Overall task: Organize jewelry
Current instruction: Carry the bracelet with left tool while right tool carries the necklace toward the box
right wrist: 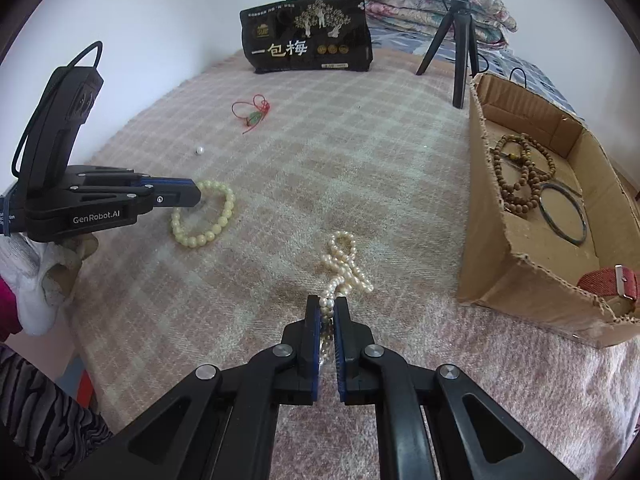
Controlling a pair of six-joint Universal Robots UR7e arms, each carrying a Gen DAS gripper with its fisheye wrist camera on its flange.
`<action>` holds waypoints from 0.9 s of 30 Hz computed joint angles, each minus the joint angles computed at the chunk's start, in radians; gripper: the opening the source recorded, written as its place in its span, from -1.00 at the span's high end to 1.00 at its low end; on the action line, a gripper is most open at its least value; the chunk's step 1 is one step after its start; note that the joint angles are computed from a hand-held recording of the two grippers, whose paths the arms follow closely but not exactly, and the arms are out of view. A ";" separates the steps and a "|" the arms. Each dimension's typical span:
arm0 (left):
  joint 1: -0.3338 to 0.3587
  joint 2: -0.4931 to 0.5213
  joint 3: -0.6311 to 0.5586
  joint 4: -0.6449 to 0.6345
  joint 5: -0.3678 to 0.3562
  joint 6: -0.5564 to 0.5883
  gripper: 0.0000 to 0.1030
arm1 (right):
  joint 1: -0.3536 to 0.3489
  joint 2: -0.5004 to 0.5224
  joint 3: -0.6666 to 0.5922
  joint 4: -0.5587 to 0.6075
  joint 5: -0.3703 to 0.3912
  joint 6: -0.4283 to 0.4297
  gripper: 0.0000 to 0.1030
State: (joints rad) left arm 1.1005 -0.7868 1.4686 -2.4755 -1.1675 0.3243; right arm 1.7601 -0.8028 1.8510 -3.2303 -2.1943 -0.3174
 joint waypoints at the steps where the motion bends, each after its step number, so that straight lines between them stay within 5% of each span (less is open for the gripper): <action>1: -0.001 -0.003 0.002 -0.002 -0.002 -0.001 0.90 | 0.001 -0.002 0.003 -0.009 -0.001 0.001 0.93; 27: -0.048 -0.091 0.043 -0.046 -0.066 -0.003 0.90 | 0.087 -0.099 0.071 -0.181 -0.026 -0.030 0.95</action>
State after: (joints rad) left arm 1.0522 -0.8774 1.5118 -2.5216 -1.2333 0.3216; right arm 1.8476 -0.9016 1.9216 -3.4114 -2.2204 -0.3474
